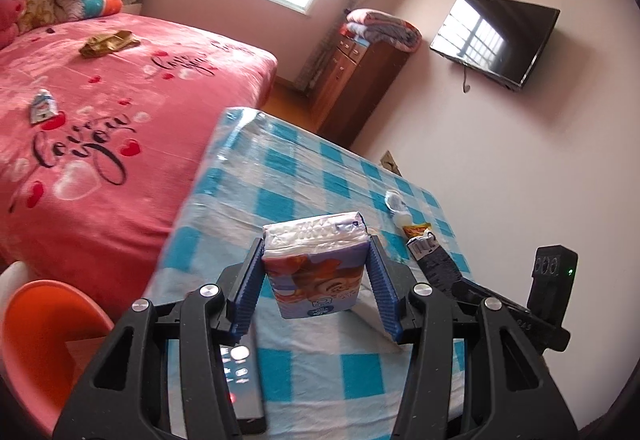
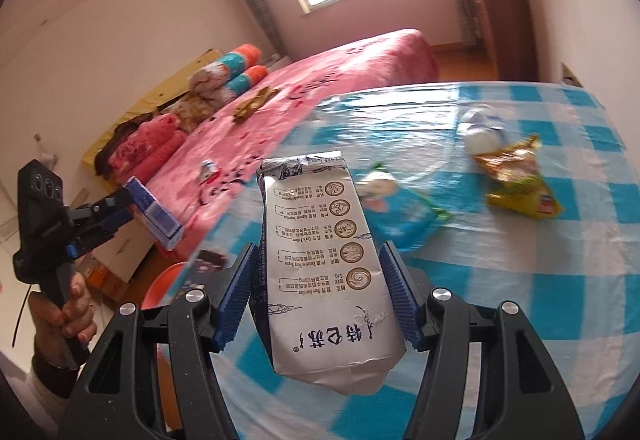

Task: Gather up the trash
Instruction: 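Carry the tissue pack and white pouch toward the orange bucket with both tools, then open both tools over the orange bucket to drop pack and pouch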

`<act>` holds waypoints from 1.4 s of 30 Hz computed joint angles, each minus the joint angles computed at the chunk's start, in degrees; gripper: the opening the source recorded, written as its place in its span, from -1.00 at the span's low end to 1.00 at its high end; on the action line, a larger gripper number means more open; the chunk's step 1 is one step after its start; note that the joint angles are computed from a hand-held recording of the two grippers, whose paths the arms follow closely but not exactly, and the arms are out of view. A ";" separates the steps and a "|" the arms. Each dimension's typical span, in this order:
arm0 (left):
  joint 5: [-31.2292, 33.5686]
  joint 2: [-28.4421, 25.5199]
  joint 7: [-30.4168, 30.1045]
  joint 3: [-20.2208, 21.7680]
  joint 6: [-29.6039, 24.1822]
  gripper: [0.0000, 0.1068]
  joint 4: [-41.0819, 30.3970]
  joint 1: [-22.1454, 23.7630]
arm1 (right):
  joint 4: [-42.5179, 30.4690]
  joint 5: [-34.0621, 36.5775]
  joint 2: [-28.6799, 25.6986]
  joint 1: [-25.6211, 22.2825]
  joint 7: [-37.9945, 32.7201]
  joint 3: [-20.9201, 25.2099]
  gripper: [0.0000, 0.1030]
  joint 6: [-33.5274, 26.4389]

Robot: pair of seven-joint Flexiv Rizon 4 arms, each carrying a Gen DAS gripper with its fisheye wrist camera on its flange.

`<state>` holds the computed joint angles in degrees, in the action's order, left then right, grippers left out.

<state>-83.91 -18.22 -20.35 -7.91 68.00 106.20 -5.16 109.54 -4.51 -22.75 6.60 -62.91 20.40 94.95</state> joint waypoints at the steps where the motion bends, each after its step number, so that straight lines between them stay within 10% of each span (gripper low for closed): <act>1: -0.51 0.53 0.46 0.29 0.13 -0.03 0.51 0.24 | -0.86 -0.12 -0.38 -0.74 -0.58 1.56 0.22 -0.63; 16: -7.09 4.69 3.27 5.94 4.36 -0.03 7.17 3.63 | -22.53 3.70 -10.85 1.74 -18.29 17.48 0.22 -17.53; 34: -6.98 -0.36 0.69 8.03 7.30 -0.03 9.43 9.46 | -47.52 7.52 -23.80 20.05 -26.93 9.59 0.23 -36.93; 42: 1.09 -3.36 -5.13 5.54 14.86 0.30 10.67 11.75 | -47.50 12.97 -22.86 23.46 -25.67 2.86 0.61 -36.26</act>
<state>-82.82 -21.58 -25.47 -2.37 82.85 116.86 6.59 62.04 8.46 -45.61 30.06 -88.59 23.26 58.69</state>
